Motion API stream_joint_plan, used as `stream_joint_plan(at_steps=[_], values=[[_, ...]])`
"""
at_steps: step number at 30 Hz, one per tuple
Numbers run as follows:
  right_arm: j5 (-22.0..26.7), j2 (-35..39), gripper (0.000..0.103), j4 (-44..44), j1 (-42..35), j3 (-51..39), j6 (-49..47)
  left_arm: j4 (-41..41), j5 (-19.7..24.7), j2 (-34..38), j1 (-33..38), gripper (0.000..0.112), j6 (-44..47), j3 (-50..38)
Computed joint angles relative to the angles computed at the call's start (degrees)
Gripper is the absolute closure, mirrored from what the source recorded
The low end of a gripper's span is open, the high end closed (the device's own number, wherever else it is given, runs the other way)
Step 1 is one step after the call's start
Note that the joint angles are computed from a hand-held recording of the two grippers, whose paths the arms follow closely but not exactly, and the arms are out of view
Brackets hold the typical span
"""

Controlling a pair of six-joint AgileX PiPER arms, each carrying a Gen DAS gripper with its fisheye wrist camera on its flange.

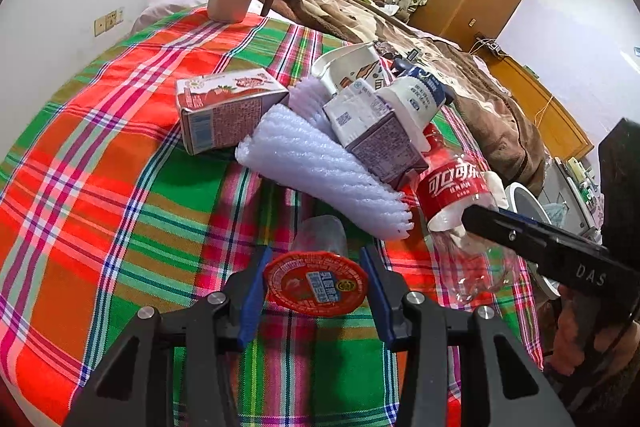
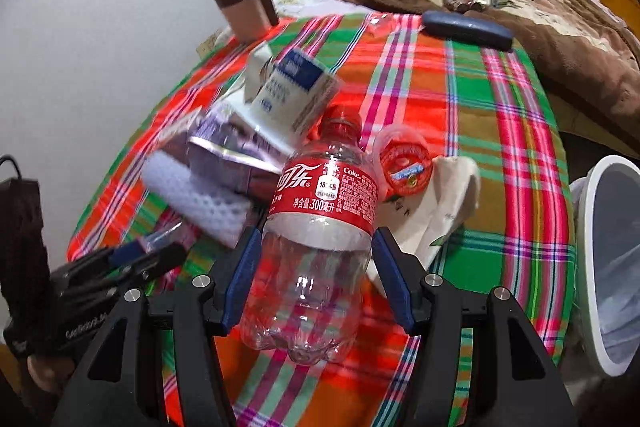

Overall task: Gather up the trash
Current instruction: 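Close the right gripper around the clear Coca-Cola bottle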

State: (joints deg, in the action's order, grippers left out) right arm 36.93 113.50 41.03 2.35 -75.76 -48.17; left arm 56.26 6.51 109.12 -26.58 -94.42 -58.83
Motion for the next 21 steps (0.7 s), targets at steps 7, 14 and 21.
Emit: stream_joint_plan(at_steps=[7,14,21], values=[[0.4,3.3,0.043,-2.4,1.8,-4.6,6.1,-11.0,0.6,0.7,0.4,0.066,10.3,-0.9],[1.9,5.0,0.041,-8.1,3.3,-8.1,12.4,-13.3,2.0,1.3,-0.1,0.065,12.2,-1.9],[4.3,8.5,0.039,-8.8,3.2,-13.4,16.8,-15.0,2.9,1.6,-0.3,0.065,14.1,-2.8]])
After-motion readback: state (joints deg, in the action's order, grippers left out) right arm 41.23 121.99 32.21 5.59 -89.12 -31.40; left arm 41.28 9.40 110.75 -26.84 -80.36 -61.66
